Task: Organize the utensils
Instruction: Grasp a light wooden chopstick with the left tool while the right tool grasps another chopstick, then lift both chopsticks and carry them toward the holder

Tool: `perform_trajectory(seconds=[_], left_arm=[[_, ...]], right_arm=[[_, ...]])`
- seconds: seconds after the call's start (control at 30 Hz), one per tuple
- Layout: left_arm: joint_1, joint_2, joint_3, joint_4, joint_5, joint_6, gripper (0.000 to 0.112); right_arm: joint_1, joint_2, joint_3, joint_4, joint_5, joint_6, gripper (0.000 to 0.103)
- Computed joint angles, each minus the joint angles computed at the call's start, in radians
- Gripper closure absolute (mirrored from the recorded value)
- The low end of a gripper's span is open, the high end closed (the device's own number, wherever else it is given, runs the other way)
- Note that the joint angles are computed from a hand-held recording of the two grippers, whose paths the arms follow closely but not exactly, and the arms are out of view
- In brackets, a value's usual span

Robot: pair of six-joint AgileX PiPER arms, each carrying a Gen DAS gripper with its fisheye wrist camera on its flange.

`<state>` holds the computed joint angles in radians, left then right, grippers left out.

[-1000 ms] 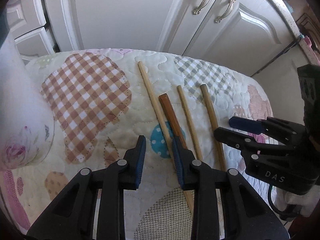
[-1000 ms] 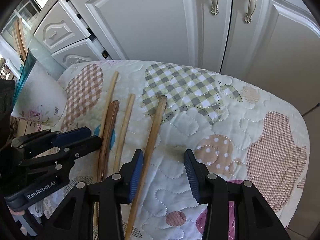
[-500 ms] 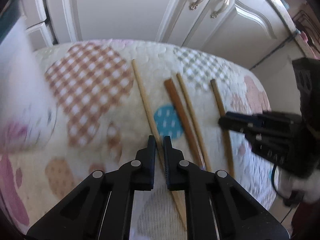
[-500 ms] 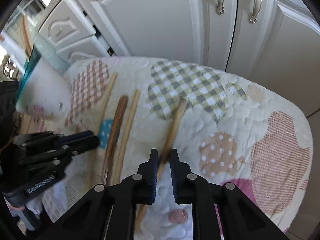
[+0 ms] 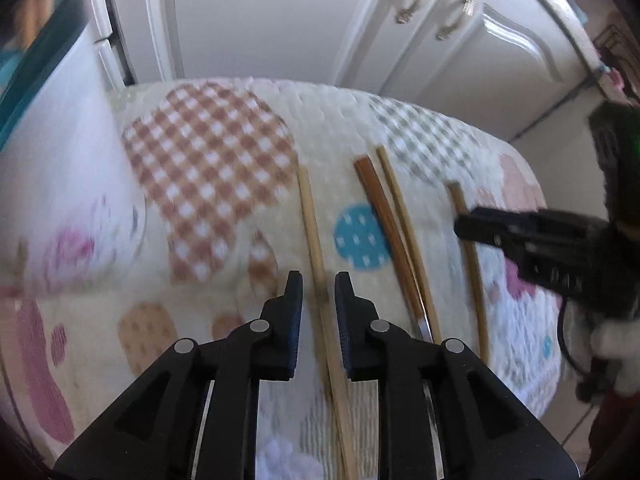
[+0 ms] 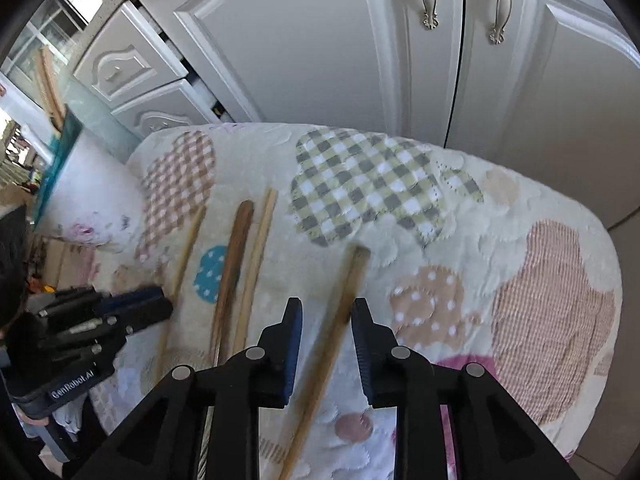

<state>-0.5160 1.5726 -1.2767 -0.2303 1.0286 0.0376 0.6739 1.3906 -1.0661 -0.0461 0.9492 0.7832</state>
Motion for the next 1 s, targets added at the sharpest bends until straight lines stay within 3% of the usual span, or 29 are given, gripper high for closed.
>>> perform_trajectory(seconds=[0.13, 0.2, 0.27, 0.37, 0.43, 0.6, 0.77, 1.0], left_arm=[[-0.055, 0.072, -0.075, 0.109, -0.004, -0.098, 0.096], [-0.077, 0.107, -0.118, 0.148, 0.002, -0.121, 0.096], [-0.105, 0.131, -0.149, 0.179, 0.002, -0.143, 0.096], [-0.104, 0.163, -0.194, 0.15, 0.009, -0.14, 0.107], [-0.053, 0.131, -0.174, 0.048, 0.017, -0.075, 0.108], [0.02, -0.019, -0.125, -0.042, 0.033, 0.037, 0.108], [0.083, -0.137, -0.123, -0.094, 0.085, 0.105, 0.108], [0.131, -0.25, -0.145, -0.109, 0.146, 0.15, 0.108]], right_arm=[[-0.021, 0.007, 0.024, 0.005, -0.044, 0.0, 0.08], [-0.033, 0.009, 0.024, 0.011, -0.048, -0.018, 0.089], [-0.045, 0.018, 0.012, 0.012, -0.039, -0.043, 0.092], [-0.072, 0.028, 0.003, 0.055, -0.052, -0.088, 0.093], [-0.074, 0.01, 0.001, 0.064, -0.054, -0.097, 0.093], [-0.044, -0.094, -0.019, 0.039, -0.03, -0.068, 0.094], [0.037, -0.144, -0.086, -0.046, 0.042, 0.023, 0.095], [0.244, -0.169, -0.249, -0.23, 0.206, 0.166, 0.095]])
